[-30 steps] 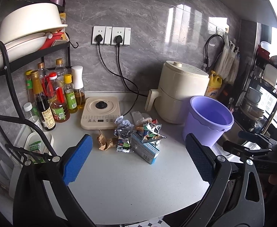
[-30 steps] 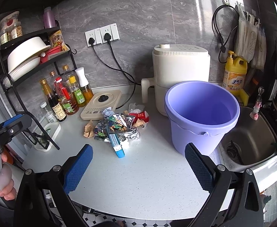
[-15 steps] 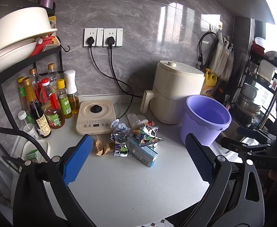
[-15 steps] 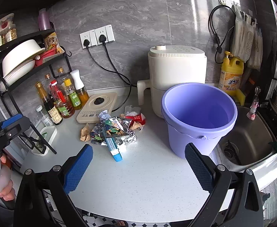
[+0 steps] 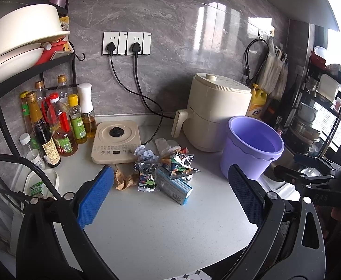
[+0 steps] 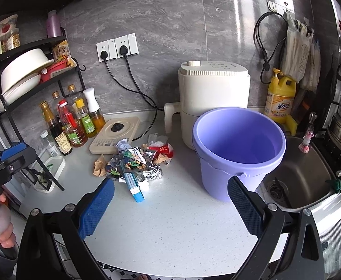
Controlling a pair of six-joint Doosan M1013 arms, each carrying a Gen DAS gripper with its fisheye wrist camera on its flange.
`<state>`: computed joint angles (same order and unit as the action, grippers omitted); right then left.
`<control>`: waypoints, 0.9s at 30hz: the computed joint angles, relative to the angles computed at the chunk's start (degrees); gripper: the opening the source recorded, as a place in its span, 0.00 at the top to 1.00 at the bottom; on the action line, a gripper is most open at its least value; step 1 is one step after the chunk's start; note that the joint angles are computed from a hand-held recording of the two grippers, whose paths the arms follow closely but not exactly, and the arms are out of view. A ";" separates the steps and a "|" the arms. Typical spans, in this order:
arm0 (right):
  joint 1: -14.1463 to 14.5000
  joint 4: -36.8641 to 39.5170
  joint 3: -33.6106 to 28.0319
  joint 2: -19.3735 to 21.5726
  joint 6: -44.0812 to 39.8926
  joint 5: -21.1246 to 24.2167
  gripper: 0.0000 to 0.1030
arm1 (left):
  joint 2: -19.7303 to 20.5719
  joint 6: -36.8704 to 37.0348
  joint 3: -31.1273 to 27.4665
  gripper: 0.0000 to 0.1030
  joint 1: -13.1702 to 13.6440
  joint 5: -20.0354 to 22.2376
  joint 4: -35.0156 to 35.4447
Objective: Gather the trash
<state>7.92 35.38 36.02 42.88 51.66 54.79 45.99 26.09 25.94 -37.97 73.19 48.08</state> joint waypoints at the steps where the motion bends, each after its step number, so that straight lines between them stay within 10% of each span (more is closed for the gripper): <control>1: -0.02 0.06 0.06 -0.01 -0.23 -0.03 0.07 | 0.04 -0.18 -0.01 0.06 -0.04 0.01 0.04; 27: 1.08 -4.31 -6.10 3.13 3.42 3.63 0.07 | -0.88 -0.65 1.39 0.06 1.73 -2.14 -3.99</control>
<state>9.00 31.07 29.92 46.01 55.08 58.42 45.11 25.44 27.34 -36.25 71.05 44.08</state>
